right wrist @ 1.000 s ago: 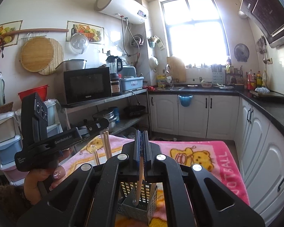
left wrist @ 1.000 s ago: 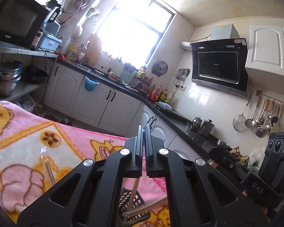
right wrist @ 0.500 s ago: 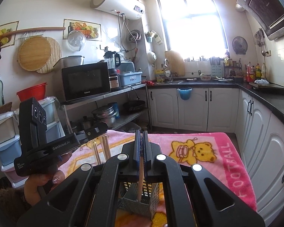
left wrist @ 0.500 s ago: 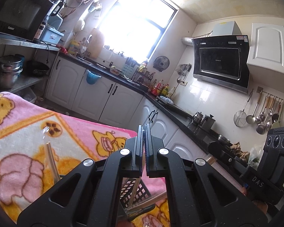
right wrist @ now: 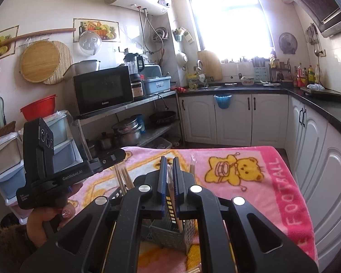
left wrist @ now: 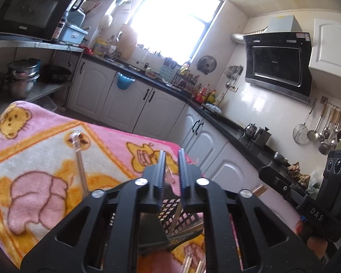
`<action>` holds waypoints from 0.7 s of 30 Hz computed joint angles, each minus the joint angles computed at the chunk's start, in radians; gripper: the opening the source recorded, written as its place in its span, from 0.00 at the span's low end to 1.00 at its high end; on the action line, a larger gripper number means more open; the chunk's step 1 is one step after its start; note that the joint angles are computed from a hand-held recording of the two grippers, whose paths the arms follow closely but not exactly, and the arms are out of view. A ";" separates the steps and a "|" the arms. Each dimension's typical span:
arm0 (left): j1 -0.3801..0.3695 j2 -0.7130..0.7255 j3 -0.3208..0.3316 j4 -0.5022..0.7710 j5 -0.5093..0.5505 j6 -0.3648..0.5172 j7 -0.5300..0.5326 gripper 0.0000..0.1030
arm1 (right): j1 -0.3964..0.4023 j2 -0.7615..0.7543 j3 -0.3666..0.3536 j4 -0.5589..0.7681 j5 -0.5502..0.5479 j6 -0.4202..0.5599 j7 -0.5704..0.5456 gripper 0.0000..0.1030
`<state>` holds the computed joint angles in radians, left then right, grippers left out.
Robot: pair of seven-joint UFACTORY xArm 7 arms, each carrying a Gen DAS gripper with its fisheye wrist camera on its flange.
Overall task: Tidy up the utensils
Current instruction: 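Open the left tool in the caddy while the right tool releases its chopstick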
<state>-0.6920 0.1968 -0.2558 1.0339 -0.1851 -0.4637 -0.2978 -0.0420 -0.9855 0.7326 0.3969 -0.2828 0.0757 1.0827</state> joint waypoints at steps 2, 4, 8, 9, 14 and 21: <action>0.015 -0.011 -0.007 -0.011 0.019 0.015 -0.020 0.18 | 0.013 -0.006 -0.004 -0.009 0.004 0.006 0.005 0.14; 0.013 -0.025 -0.003 -0.029 0.012 0.022 -0.020 0.22 | 0.030 -0.019 -0.009 -0.021 0.006 0.020 0.009 0.18; 0.023 -0.060 -0.007 -0.067 0.011 0.050 -0.037 0.41 | 0.063 -0.042 -0.017 -0.039 0.007 0.050 0.023 0.31; 0.038 -0.068 -0.016 -0.077 0.034 0.050 -0.060 0.44 | 0.073 -0.044 -0.022 -0.040 0.006 0.061 0.023 0.33; 0.037 -0.113 -0.017 -0.121 0.026 0.063 -0.052 0.62 | 0.124 -0.063 -0.037 -0.057 0.001 0.104 0.037 0.41; 0.034 -0.166 -0.031 -0.176 -0.034 0.085 -0.008 0.78 | 0.186 -0.095 -0.048 -0.071 -0.015 0.167 0.055 0.49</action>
<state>-0.6583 0.0304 -0.2864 0.8582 -0.2189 -0.3788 -0.3057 0.1441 -1.0806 0.6842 0.3256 -0.2974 0.2427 1.1378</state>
